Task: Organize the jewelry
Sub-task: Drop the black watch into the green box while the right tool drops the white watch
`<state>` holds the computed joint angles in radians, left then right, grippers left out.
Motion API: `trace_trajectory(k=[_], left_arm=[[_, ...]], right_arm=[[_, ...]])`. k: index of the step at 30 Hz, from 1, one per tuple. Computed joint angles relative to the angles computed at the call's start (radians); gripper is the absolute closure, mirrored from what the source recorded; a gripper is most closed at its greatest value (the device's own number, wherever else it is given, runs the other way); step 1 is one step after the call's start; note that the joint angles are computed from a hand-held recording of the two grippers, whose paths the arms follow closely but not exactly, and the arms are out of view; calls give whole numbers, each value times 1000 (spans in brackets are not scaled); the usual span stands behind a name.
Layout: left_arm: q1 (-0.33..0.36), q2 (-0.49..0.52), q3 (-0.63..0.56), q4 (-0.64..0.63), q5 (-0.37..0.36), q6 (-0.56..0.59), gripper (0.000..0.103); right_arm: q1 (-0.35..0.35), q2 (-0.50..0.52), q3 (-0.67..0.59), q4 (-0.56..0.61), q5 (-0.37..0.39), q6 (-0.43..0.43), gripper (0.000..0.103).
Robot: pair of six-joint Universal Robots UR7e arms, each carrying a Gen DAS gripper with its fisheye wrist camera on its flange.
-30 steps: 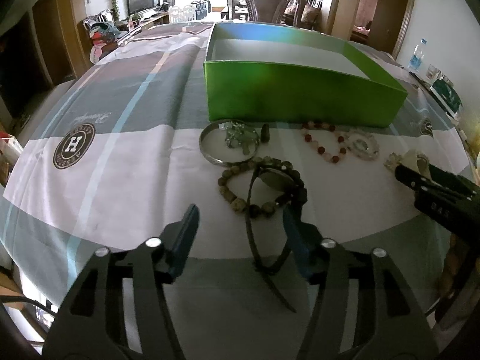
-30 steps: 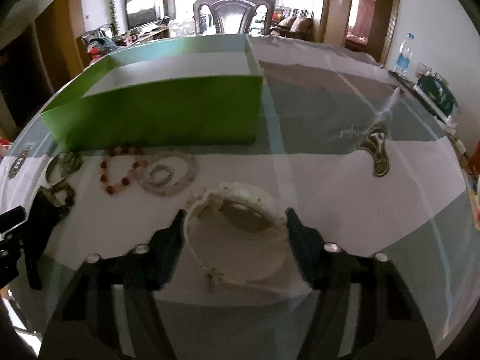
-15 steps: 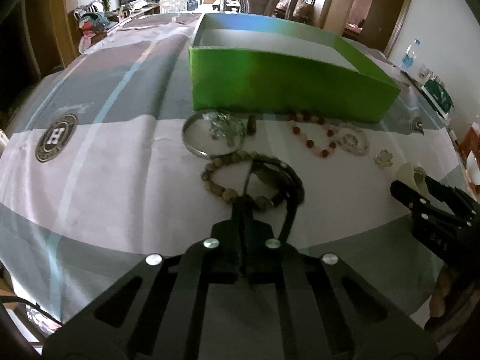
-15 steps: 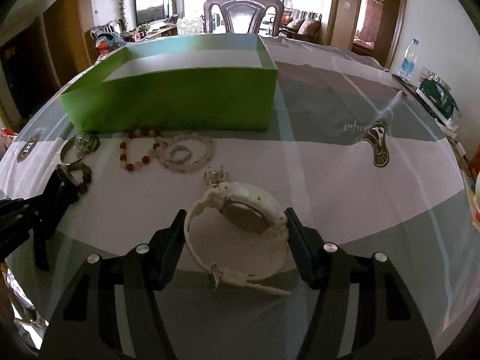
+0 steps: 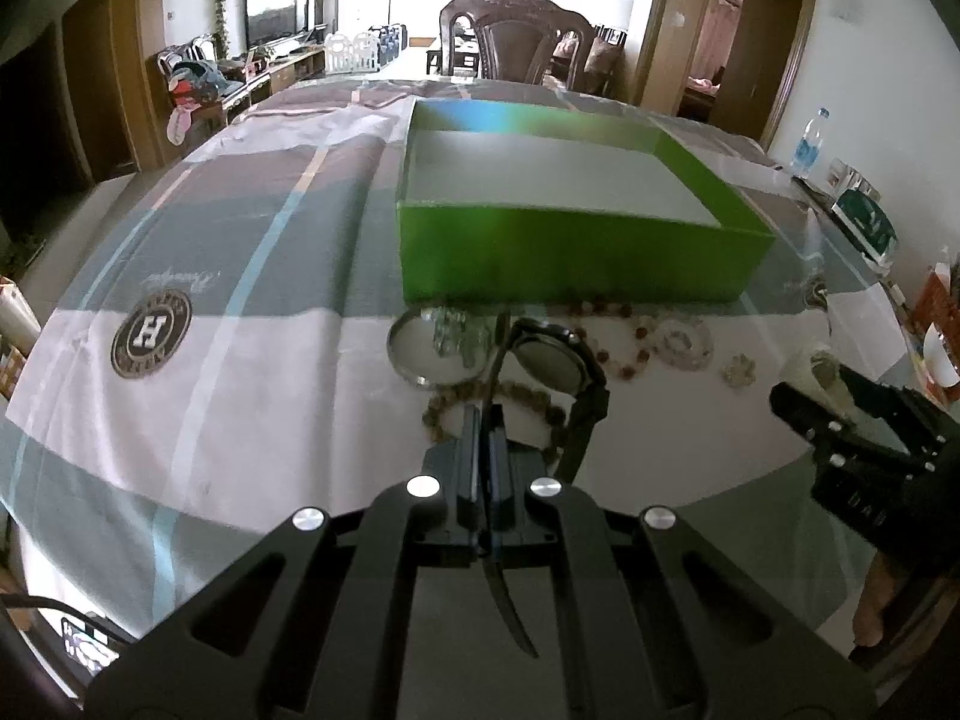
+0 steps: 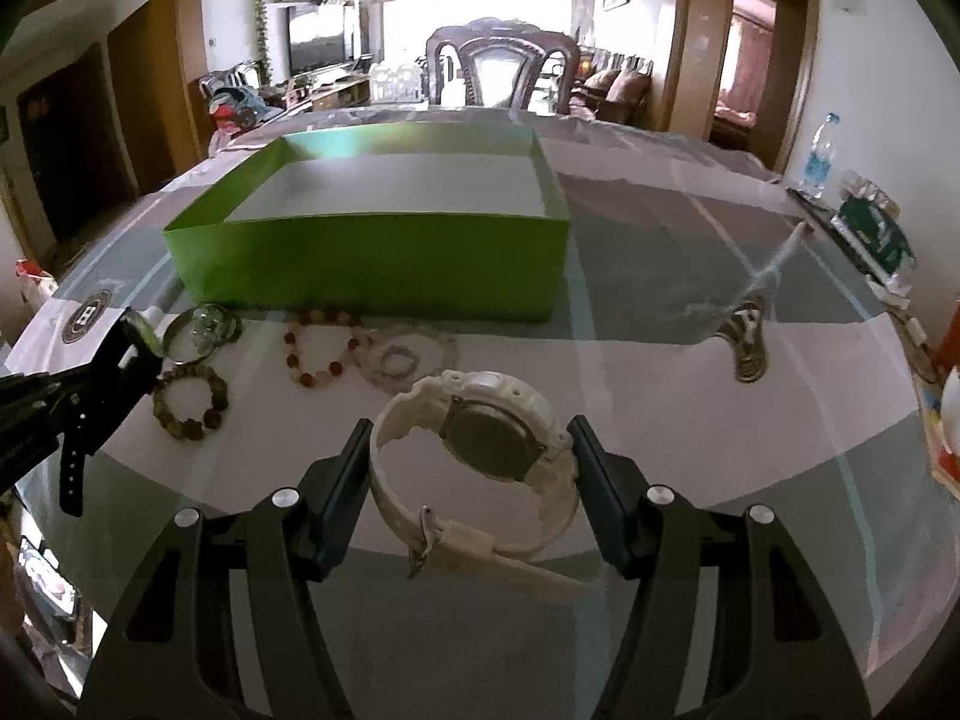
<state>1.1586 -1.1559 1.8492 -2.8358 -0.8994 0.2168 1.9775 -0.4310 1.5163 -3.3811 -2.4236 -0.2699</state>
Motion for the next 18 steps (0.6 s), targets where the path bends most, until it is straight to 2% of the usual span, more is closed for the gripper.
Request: trace_trajectory(k=[5, 9, 14, 18], left_arm=[[-20, 28, -74, -43, -12, 50, 99], [-21, 98, -203, -28, -24, 64, 98], [3, 257, -437, 56, 10, 65, 95], [30, 328, -554, 145, 10, 30, 95]], right_arm=[[17, 9, -73, -35, 29, -58, 39], [15, 38, -211, -10, 88, -103, 39], [-20, 130, -458, 174, 88, -95, 39], [-51, 202, -614, 347, 53, -38, 39]])
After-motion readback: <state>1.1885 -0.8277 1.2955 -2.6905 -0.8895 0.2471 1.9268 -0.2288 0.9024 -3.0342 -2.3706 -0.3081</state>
